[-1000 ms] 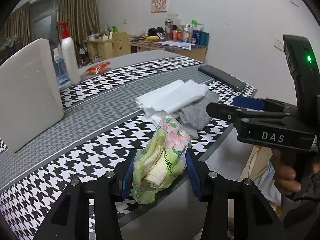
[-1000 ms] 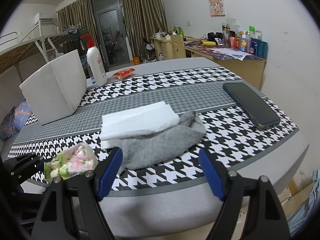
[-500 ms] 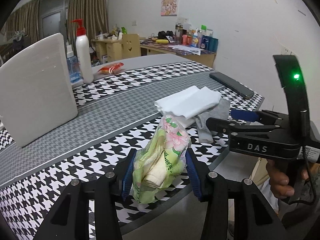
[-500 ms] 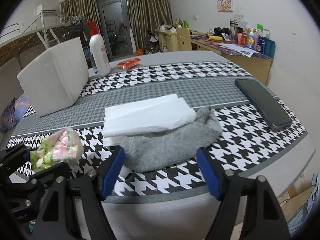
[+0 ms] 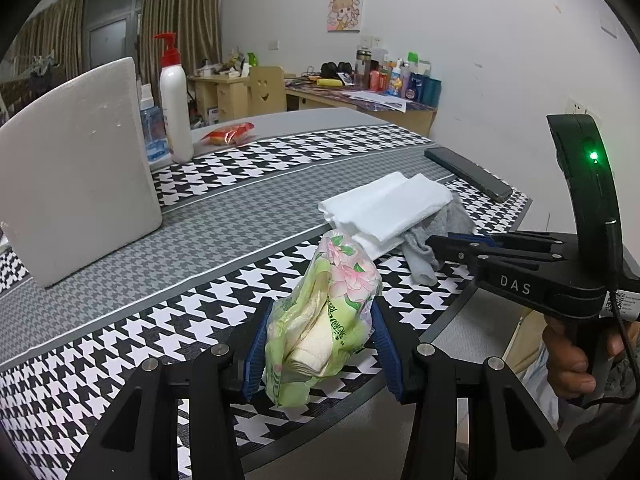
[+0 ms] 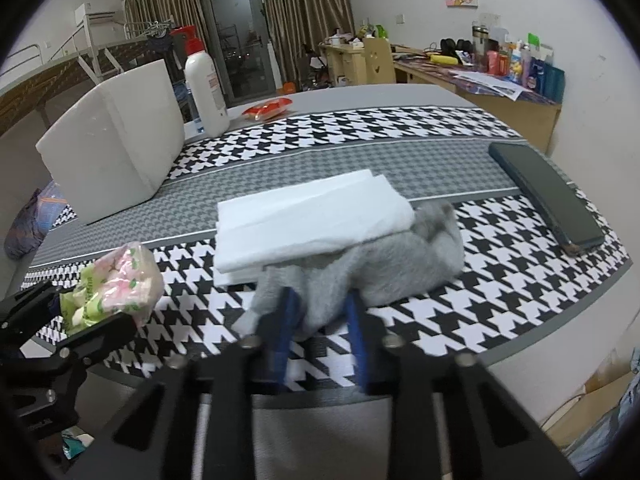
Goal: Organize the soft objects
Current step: 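Close the left gripper on the floral tissue pack while the right gripper grasps the grey sock, then lift the floral tissue pack with the left gripper while the right gripper lifts the grey sock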
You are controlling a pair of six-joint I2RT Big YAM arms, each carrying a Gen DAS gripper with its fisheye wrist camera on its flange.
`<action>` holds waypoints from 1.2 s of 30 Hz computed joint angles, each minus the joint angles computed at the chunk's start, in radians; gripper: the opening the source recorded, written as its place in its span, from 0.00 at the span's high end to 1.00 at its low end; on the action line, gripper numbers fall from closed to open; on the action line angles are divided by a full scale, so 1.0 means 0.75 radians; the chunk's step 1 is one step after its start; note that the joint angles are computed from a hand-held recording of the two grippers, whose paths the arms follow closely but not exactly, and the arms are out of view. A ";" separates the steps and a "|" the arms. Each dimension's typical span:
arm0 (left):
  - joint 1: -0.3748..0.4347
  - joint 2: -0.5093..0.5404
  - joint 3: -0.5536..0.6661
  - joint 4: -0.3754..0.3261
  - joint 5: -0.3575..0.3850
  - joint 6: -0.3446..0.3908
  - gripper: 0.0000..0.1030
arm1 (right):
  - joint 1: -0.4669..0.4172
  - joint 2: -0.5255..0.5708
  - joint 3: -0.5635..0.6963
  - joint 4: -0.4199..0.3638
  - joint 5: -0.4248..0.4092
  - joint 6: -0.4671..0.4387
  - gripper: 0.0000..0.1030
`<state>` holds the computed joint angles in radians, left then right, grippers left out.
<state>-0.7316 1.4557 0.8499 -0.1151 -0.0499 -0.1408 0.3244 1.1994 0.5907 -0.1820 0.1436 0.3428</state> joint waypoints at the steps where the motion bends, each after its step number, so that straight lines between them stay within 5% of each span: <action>1: 0.000 -0.003 -0.002 0.000 0.000 -0.002 0.52 | 0.004 0.001 0.003 -0.003 -0.002 -0.001 0.86; 23: 0.004 -0.122 -0.091 0.046 -0.035 -0.023 0.52 | 0.110 -0.239 -0.024 -0.084 0.213 0.027 0.88; 29: 0.000 -0.148 -0.110 0.057 -0.043 -0.023 0.52 | 0.131 -0.166 0.048 -0.242 0.312 0.048 0.88; 36: -0.008 -0.162 -0.123 0.061 -0.050 -0.022 0.52 | 0.093 -0.149 0.046 -0.305 0.321 0.116 0.88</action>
